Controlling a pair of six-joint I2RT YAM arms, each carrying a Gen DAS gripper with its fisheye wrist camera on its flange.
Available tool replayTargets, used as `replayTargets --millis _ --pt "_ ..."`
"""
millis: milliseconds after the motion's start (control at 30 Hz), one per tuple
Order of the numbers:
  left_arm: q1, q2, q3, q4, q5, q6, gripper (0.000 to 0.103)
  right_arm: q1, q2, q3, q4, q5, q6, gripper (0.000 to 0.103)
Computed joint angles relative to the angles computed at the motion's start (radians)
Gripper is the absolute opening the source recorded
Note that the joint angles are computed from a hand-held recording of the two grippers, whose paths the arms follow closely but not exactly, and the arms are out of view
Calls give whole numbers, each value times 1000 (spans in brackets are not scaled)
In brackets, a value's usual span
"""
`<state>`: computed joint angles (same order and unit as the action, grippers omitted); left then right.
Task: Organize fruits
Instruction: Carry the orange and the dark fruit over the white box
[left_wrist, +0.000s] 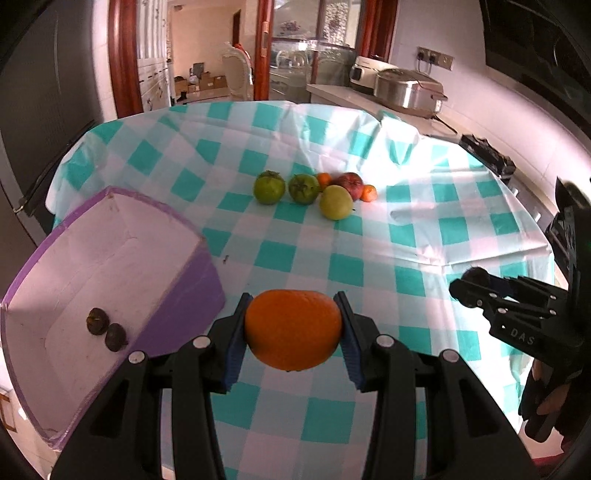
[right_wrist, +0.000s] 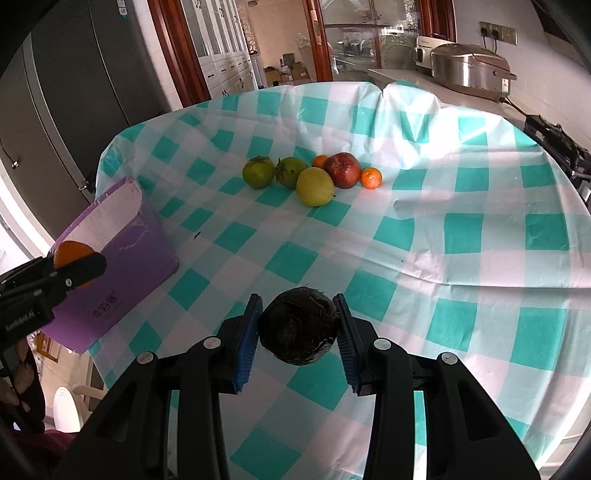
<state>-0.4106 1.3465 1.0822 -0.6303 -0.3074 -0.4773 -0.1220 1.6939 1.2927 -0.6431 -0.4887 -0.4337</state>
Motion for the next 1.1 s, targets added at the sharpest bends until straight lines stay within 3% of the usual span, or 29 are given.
replayTargets --millis 233,333,467,600,733,933,1100 --pt "157 -154 -128 24 88 114 45 194 -24 -25 51 91 137 39" --pt "329 -239 -175 8 174 217 45 367 -19 -10 76 158 248 39" --pt "676 -302 -178 -8 352 407 45 589 33 84 89 213 343 39" --pt "1000 -222 -133 0 536 586 45 765 142 240 78 252 412 39" --pt "1194 -75 -55 -12 627 730 45 912 307 446 20 307 428 39" --pt "1312 147 61 -44 641 877 45 1025 559 746 -171 389 377 39" --pt "1314 235 73 -46 627 966 45 1043 708 926 -330 411 378 39"
